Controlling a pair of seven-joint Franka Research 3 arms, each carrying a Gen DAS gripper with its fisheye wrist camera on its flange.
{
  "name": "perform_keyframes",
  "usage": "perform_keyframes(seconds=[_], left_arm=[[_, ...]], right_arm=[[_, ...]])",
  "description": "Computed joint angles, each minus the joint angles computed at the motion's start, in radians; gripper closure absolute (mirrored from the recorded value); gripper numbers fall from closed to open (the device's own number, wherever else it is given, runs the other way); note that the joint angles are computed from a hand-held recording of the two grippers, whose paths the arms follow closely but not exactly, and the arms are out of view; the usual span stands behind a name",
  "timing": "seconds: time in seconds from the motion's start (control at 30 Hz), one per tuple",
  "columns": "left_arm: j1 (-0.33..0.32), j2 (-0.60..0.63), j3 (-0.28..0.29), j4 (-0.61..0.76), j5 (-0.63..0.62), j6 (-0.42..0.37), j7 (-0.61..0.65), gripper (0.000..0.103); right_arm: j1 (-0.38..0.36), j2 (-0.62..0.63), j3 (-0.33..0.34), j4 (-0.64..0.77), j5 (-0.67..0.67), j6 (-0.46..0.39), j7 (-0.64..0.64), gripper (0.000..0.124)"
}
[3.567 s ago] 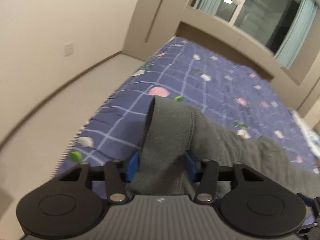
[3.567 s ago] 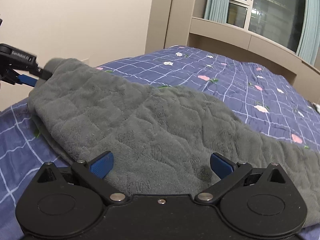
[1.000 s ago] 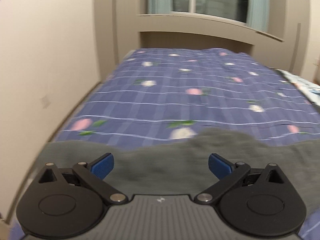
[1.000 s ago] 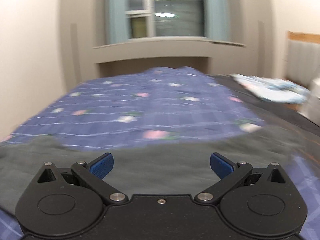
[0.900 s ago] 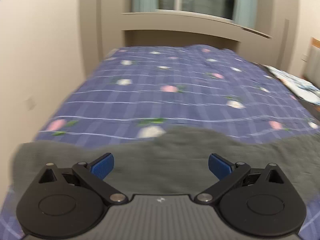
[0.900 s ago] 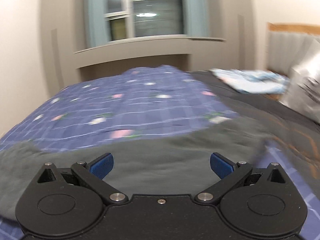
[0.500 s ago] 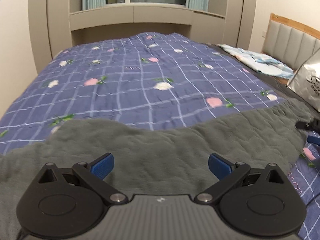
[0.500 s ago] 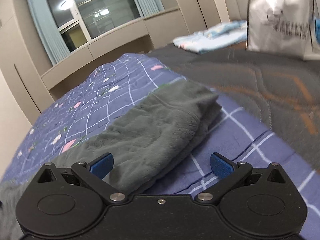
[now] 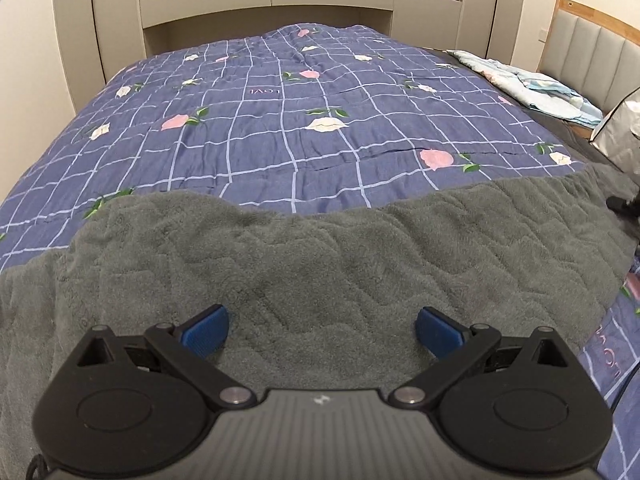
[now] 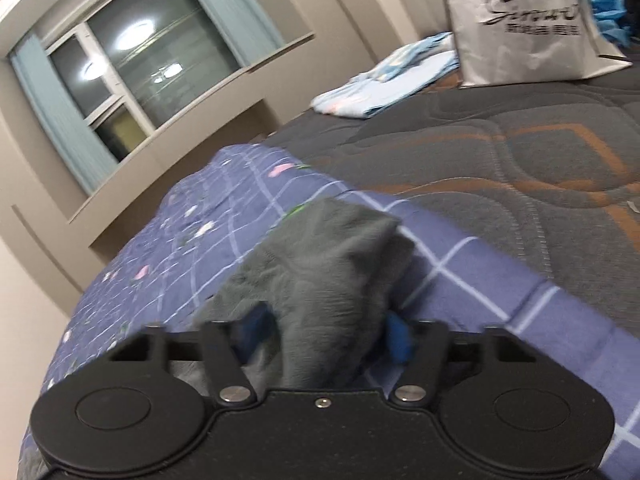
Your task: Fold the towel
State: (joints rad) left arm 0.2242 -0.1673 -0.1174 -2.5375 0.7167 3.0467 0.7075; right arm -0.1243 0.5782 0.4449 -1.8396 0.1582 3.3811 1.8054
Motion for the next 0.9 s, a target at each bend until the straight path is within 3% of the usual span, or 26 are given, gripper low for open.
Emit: perform_keyframes(seconds=[0.1, 0.2, 0.27, 0.4, 0.57, 0.63, 0.73, 0.9], left_arm=[[-0.027, -0.010, 0.027, -0.011, -0.065, -0.001, 0.056, 0.000], [-0.039, -0.017, 0.036, -0.020, -0.112, -0.001, 0.094, 0.000], [-0.054, -0.022, 0.046, -0.023, -0.156, -0.005, 0.133, 0.000], [-0.156, -0.042, 0.136, -0.043, -0.368, 0.017, 0.298, 0.000], [-0.268, -0.102, 0.239, -0.067, -0.599, 0.054, 0.464, 0.000], [-0.227, -0.139, 0.212, -0.080, -0.608, 0.074, 0.466, 0.000], [-0.100, -0.210, 0.121, -0.092, -0.555, 0.077, 0.419, 0.000], [-0.033, -0.324, 0.113, -0.113, -0.506, 0.064, 0.408, 0.000]], right_arm=[[-0.014, -0.002, 0.014, -0.008, -0.014, 0.007, -0.003, 0.088], [0.040, -0.018, -0.041, -0.010, -0.015, 0.016, -0.022, 0.098], [0.124, -0.040, -0.127, -0.014, 0.005, 0.024, -0.047, 0.101], [0.333, -0.081, -0.326, -0.039, 0.059, 0.100, -0.165, 0.103], [0.470, -0.124, -0.413, -0.073, 0.111, 0.222, -0.371, 0.104], [0.501, -0.146, -0.413, -0.091, 0.107, 0.274, -0.466, 0.104], [0.532, -0.177, -0.394, -0.117, 0.081, 0.345, -0.597, 0.104], [0.569, -0.230, -0.339, -0.163, 0.030, 0.359, -0.762, 0.105]])
